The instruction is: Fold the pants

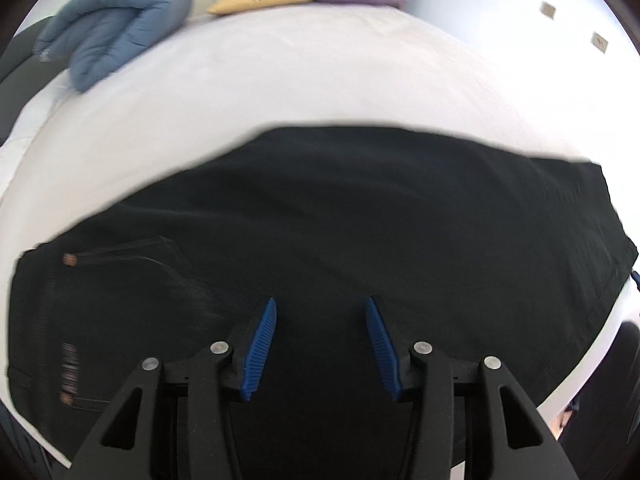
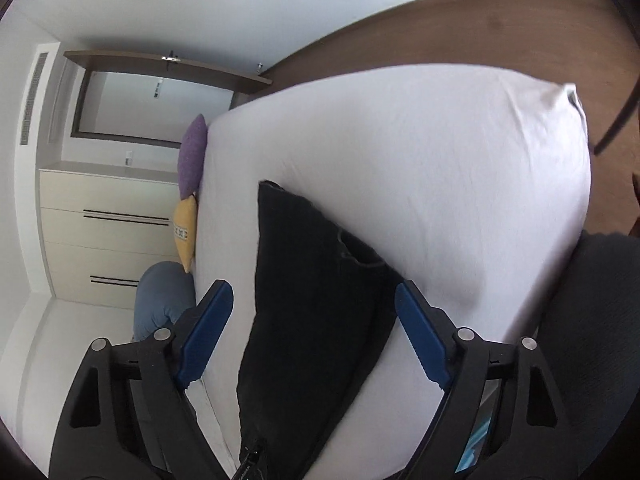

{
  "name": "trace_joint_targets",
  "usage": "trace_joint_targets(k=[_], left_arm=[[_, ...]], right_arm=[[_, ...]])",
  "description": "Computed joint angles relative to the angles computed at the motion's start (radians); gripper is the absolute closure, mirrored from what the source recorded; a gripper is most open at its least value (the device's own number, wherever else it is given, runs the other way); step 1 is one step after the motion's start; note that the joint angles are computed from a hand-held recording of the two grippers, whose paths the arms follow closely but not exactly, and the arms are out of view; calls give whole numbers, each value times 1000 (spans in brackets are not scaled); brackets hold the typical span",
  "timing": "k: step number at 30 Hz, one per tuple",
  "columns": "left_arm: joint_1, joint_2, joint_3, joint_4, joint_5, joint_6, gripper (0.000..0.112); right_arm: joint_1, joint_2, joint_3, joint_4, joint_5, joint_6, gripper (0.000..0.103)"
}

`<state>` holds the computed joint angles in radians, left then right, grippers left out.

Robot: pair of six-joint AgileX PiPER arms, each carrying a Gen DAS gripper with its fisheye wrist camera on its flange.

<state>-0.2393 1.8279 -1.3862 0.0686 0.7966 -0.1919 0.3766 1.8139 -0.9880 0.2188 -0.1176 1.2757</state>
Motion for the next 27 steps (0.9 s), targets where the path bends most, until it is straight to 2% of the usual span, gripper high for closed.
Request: trace_joint_targets(k=[2,3,6,9,12,15,17,19,20,22,24,27], left_arm=[[-26,-2,23,60,-27,-56,62],[-23,-2,22,51,-25,-49,62],[19,-5,18,-46,-16,48,62],[21,-32,57,-38,-32,57,61],[13,-58,106,-19,-71,24,61],[30,-70,129,-60,-89,50,61],[33,-68,129,-74,-90,64,61],[44,-64,125,-82,-91,80,61],[46,-62,126,-80,-95,81,61],[53,-53,120,-83,-103,87,61],[57,-64,139,-92,-115,94,61],[67,-67,151,-109,-126,113,60]], right_arm=[[8,27,0,-66,-1,90,21],[14,37,16,-53,-34,107,23],[27,30,105,-141,-159,257,28],[50,29,104,-122,-152,243,30],[58,27,121,-101,-199,245,33],[47,91,99,-74,-296,229,45],[39,132,93,-82,-367,277,53],[34,168,70,-81,-392,260,74],[35,168,81,-84,-404,258,75],[39,199,88,-63,-467,261,85],[45,224,101,-48,-515,280,89],[52,222,105,-31,-512,245,91]])
